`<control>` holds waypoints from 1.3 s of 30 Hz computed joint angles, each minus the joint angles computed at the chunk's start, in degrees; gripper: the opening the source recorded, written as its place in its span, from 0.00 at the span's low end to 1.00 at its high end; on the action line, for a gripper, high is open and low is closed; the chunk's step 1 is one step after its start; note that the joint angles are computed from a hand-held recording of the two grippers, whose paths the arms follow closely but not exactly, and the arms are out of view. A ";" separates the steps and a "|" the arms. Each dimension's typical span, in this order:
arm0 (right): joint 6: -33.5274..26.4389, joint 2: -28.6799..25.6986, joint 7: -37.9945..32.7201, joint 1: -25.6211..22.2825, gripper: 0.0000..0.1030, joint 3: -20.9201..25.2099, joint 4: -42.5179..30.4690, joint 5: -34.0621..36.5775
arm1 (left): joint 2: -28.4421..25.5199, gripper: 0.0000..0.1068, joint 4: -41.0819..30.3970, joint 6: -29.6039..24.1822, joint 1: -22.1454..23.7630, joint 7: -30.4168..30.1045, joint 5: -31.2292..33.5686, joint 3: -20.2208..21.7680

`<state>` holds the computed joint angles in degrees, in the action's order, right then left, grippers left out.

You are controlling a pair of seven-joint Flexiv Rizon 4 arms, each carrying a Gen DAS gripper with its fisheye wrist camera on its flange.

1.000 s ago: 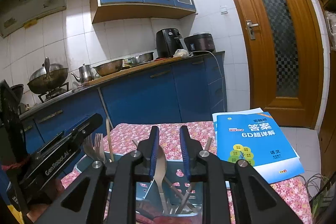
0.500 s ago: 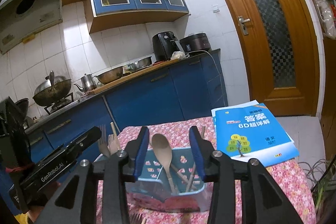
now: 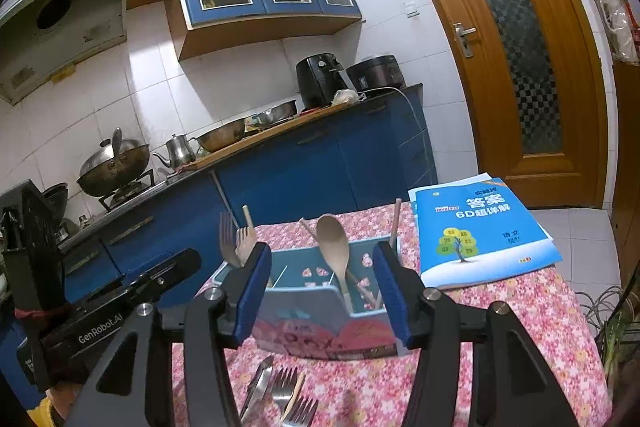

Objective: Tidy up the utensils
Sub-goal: 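Move both tools back down toward the remaining metal cutlery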

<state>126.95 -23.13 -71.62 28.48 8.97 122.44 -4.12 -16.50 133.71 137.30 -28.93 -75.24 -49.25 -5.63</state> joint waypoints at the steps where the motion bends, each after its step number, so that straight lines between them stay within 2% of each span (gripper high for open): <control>1: 0.13 0.18 0.03 0.00 0.55 0.13 0.37 0.10 | 0.47 0.59 0.44 -0.16 -0.52 0.49 -1.01 -0.10; 21: -2.13 3.15 0.31 0.32 0.56 0.96 7.34 2.14 | 3.51 0.59 3.71 -1.52 -6.08 8.49 -16.65 -3.67; 32: -3.06 3.42 2.60 -1.59 0.56 1.45 10.50 1.08 | 2.72 0.59 3.38 -3.68 -8.54 14.17 -26.85 -6.06; 39: -2.56 2.85 4.97 -4.43 0.56 2.34 12.08 -1.75 | 1.09 0.59 1.69 -5.41 -9.63 19.26 -34.31 -7.93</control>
